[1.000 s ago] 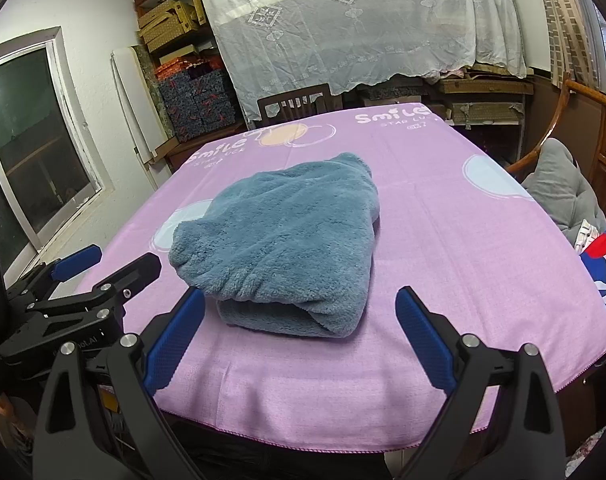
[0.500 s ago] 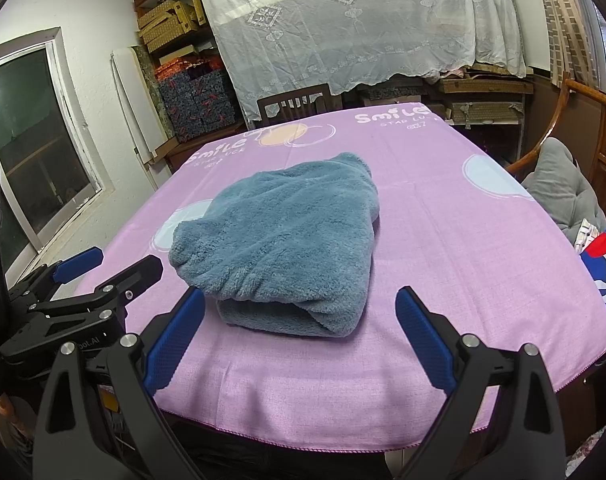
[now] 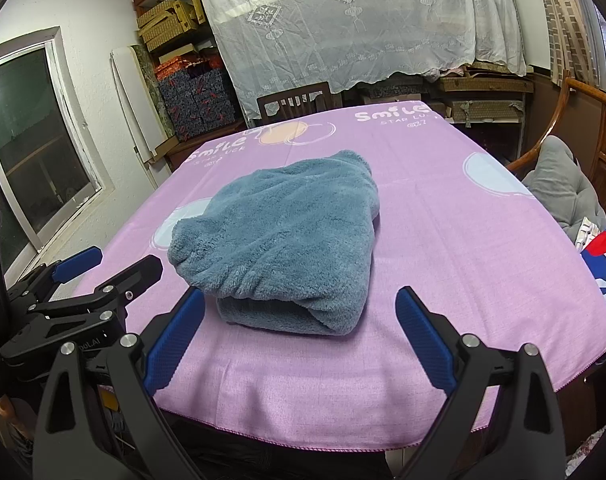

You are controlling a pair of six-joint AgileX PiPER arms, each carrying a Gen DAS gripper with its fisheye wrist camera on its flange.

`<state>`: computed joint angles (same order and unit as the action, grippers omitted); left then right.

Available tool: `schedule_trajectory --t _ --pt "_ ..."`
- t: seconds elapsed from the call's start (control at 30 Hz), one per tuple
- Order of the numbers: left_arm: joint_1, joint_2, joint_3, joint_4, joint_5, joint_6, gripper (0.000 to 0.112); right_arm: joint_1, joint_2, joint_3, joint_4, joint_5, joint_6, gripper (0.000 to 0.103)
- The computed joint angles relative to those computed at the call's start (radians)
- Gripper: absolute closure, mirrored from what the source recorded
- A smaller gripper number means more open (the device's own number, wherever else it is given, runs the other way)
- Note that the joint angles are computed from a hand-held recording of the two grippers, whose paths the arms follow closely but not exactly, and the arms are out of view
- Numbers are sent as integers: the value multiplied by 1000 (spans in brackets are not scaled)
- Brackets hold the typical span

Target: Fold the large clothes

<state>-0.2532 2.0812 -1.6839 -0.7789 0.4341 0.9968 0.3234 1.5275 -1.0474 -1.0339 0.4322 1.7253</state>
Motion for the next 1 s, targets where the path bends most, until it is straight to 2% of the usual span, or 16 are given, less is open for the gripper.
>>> schedule_trajectory --t 0.3,0.57,0.6,0.7,0.83,1.0 --pt "-1 0 0 4 -1 -6 13 0 0 2 0 -3 2 10" --pt "21 32 -59 13 89 -60 13 9 2 3 -8 -3 17 10" --pt "22 27 -46 -12 80 -31 13 2 2 6 -7 -10 13 10" --pt "20 -24 63 -199 -24 183 13 -3 3 9 -6 -21 9 10" --pt "17 -54 115 -321 -56 326 13 -5 3 11 -7 -25 10 10" --pt "9 -33 62 -162 -26 169 13 -4 4 11 -10 -26 19 10"
